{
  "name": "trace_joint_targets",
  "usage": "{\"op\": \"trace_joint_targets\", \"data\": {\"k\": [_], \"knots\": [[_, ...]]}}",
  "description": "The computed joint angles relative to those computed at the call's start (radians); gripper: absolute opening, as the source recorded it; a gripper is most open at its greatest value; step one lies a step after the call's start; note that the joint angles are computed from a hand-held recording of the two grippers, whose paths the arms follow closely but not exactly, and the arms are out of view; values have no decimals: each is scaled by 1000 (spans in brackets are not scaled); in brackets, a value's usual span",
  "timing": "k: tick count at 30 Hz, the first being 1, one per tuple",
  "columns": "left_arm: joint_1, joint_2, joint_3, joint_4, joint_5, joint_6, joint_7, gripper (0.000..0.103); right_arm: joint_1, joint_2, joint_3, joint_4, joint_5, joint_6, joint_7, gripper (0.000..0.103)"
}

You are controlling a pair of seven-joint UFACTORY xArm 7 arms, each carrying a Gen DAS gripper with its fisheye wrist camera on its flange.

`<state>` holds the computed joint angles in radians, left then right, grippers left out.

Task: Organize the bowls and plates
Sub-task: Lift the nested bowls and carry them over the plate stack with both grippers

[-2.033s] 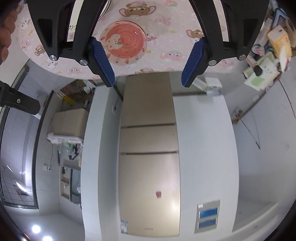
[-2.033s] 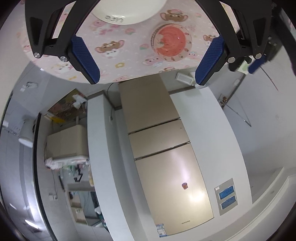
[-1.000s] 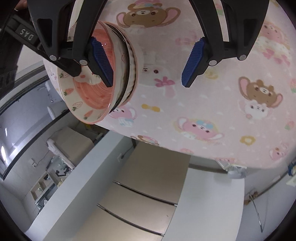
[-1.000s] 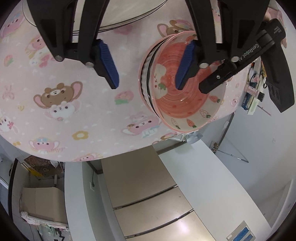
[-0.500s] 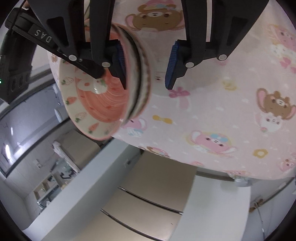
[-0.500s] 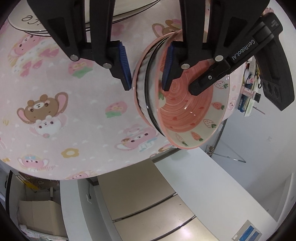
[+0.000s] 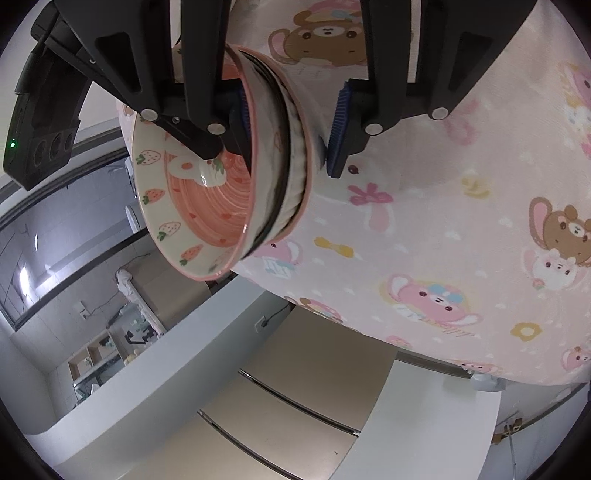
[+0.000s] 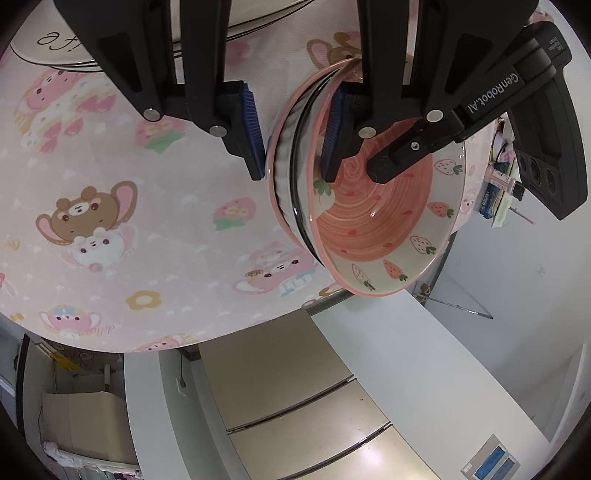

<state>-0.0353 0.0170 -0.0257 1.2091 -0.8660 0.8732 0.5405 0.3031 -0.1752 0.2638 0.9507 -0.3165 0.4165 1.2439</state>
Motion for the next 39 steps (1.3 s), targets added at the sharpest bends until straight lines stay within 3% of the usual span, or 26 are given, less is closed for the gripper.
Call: {"op": "trace_joint_targets", "data": {"k": [6, 10, 13, 17, 20, 23, 32, 33, 34, 37, 39], "knots": [[-37, -58, -16, -53, 122, -122, 7, 30, -9, -2, 9, -2, -46, -3, 37, 28], [-28, -28, 9, -20, 64, -49, 14, 30, 3, -4, -5, -3, -2, -1, 1, 29], [-28, -32, 3, -27, 64, -60, 29, 31, 7, -6, -12, -7, 25, -4, -24, 31], [-15, -8, 10, -3, 34, -4, 22, 36, 29, 0, -37, -8, 114, -16, -140, 38], [-4, 9, 7, 13, 8, 18, 20, 33, 7, 1, -10, -1, 58, -2, -90, 37], [3, 8, 3, 15, 10, 26, 22, 32, 7, -12, -17, -22, 84, -31, -77, 32], [6, 20, -1, 40, 39, 54, -22, 34, 22, -9, -29, -10, 156, -1, -169, 35], [7, 26, -2, 50, 49, 67, -29, 37, 31, -3, -36, -4, 184, 4, -193, 37], [10, 38, -2, 64, 51, 92, -47, 40, 62, 16, -60, 16, 222, 21, -254, 46], [38, 86, 2, 105, -2, 192, -65, 47, 41, 20, -39, 16, 218, 13, -231, 43], [54, 97, 0, 110, -29, 214, -72, 46, 41, 10, -45, -2, 241, -12, -224, 40]]}}
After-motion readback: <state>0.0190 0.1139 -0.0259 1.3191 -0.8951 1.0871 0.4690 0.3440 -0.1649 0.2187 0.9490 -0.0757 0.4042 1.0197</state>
